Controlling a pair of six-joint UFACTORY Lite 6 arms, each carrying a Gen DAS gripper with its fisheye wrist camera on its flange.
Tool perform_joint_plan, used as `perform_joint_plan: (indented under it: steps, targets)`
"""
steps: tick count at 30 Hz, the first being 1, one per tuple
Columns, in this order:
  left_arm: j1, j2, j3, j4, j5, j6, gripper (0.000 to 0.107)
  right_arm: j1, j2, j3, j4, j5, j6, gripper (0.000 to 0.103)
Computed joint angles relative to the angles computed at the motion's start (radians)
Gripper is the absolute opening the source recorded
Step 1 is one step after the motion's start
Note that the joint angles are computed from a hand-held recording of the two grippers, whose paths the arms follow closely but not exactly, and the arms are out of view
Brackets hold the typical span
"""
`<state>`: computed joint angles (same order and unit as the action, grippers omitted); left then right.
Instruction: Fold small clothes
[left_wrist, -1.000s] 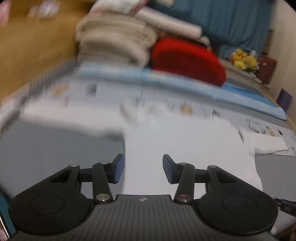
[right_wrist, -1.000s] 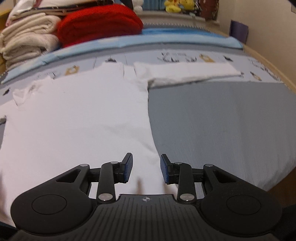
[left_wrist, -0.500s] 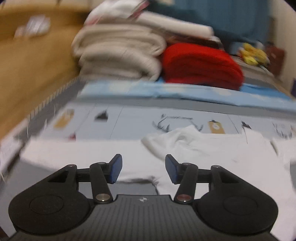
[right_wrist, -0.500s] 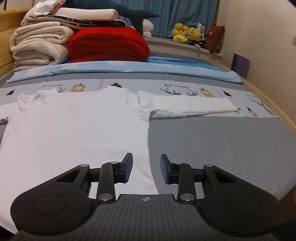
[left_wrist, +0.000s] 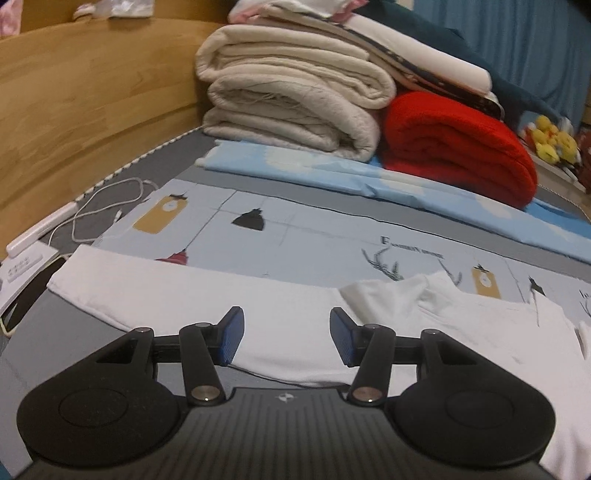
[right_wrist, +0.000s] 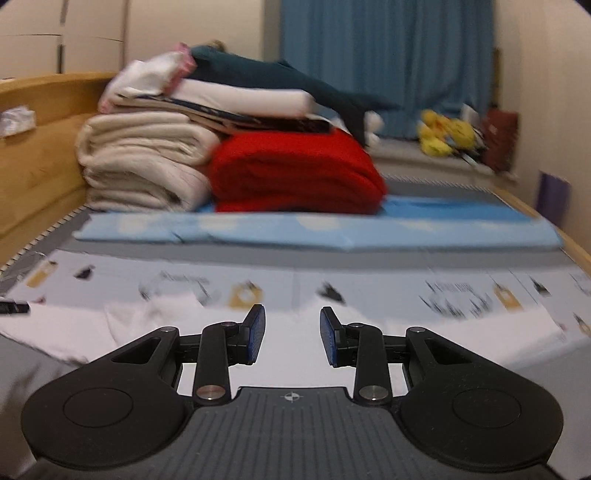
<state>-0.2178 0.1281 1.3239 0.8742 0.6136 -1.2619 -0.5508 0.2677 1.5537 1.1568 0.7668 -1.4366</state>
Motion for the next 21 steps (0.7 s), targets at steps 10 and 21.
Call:
perform_joint_plan:
  steps: [10,21]
  targets:
    - [0.227,0.073,0.005,-0.132,-0.068,0.07,0.057,0.156,0.297,0.257,0.08,-0.032,-0.013,0.029]
    - [0.577,0.311,0.163,-0.334,-0.136,0.148,0.08,0.192,0.53,0.531,-0.189,0.021,0.186,0.028]
